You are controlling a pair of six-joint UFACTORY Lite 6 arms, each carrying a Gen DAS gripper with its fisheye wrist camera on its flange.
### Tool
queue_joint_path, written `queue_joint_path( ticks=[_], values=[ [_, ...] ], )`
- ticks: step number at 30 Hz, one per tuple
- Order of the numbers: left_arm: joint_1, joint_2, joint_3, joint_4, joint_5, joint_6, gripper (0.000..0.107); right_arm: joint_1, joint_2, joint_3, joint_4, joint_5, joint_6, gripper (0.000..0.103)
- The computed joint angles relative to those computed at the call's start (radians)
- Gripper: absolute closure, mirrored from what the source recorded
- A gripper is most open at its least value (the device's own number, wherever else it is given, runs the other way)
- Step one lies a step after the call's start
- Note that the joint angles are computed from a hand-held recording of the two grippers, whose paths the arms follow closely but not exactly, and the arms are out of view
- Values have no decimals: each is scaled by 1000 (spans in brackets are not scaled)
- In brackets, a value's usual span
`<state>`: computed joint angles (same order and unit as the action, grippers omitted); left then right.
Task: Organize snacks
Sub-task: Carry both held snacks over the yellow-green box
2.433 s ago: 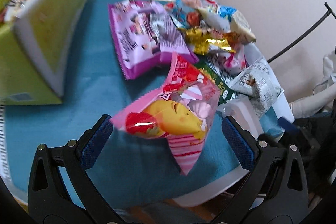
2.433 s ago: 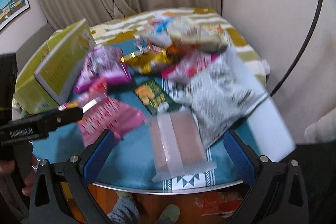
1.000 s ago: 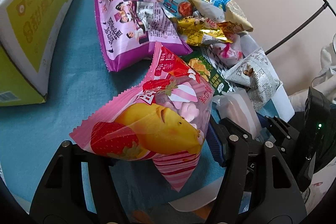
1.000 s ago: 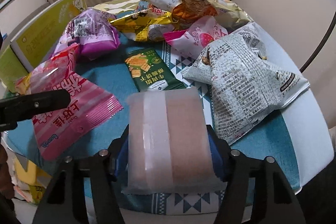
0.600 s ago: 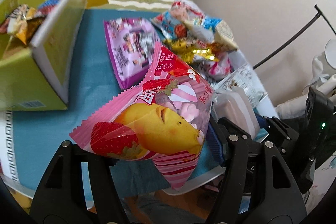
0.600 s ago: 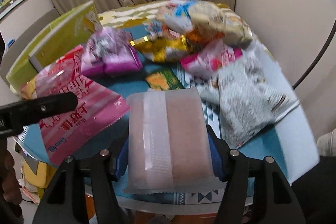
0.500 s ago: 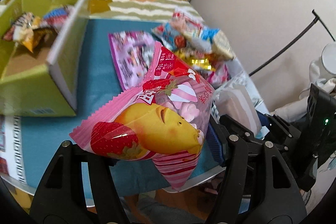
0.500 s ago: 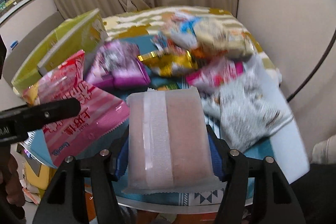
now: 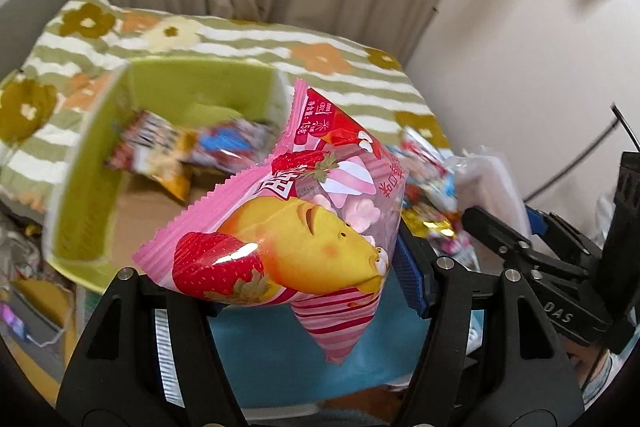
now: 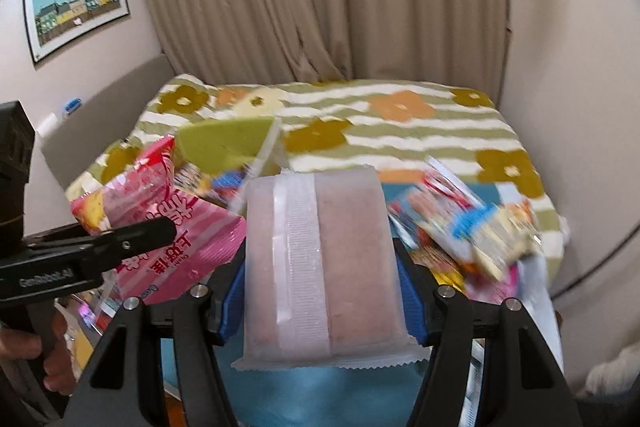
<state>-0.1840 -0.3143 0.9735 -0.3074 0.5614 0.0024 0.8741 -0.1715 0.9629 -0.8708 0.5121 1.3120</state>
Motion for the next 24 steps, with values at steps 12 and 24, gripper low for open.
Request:
queue_joint_path(
  ticks=[12,24],
  values=[
    [456,420,321,-246,177,557,45,13,664,791,295,42,-286,43],
    [462,586,375,-127,116,607,4,10,1110,1385,470,283,-448,44]
  ],
)
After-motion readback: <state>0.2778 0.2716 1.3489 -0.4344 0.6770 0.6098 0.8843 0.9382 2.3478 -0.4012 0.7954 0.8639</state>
